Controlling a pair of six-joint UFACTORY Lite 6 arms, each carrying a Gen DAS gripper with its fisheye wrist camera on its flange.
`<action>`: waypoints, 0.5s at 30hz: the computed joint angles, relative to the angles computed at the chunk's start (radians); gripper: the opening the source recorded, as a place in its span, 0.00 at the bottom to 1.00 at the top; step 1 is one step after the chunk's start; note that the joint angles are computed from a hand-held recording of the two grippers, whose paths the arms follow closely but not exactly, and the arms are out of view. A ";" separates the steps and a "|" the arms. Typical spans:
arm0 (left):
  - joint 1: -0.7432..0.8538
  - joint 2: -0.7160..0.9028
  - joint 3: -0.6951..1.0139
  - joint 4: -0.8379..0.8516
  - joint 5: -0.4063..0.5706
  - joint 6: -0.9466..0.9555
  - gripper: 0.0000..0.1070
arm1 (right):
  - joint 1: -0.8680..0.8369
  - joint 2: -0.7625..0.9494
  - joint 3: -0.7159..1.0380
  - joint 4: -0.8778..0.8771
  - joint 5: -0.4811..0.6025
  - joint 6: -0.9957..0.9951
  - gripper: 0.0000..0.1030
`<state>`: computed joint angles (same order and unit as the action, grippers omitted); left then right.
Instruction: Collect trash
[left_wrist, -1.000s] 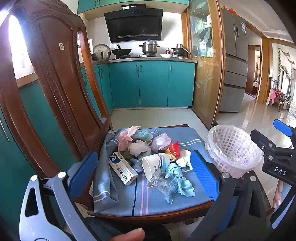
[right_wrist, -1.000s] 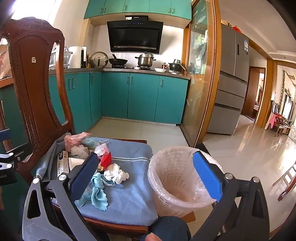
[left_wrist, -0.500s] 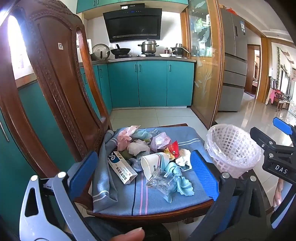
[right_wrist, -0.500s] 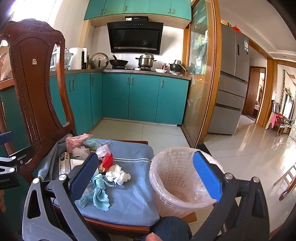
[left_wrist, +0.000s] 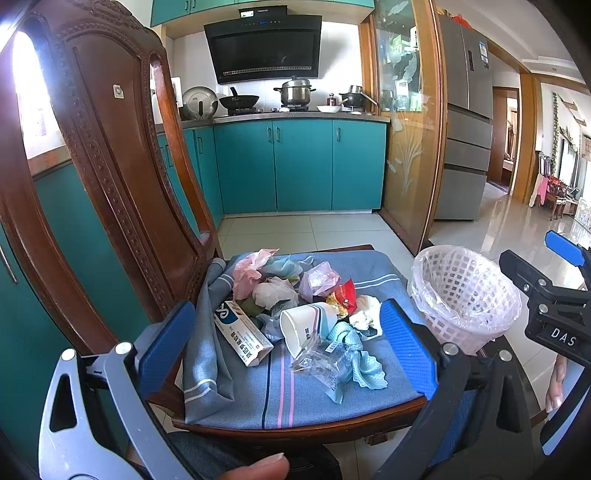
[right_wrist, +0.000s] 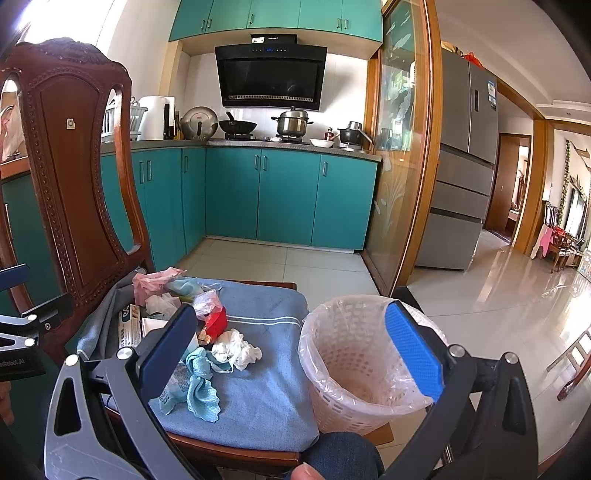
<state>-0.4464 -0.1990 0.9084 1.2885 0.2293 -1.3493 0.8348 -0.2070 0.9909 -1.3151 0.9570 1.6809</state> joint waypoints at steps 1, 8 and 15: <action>0.001 -0.005 -0.002 -0.007 0.001 0.008 0.93 | 0.002 0.003 0.005 0.000 0.003 -0.002 0.97; -0.001 -0.007 -0.007 0.013 -0.004 -0.015 0.93 | 0.012 0.003 0.010 -0.002 0.012 0.000 0.97; -0.010 -0.013 -0.010 -0.008 0.007 0.003 0.93 | 0.014 0.003 0.004 -0.007 0.011 0.012 0.97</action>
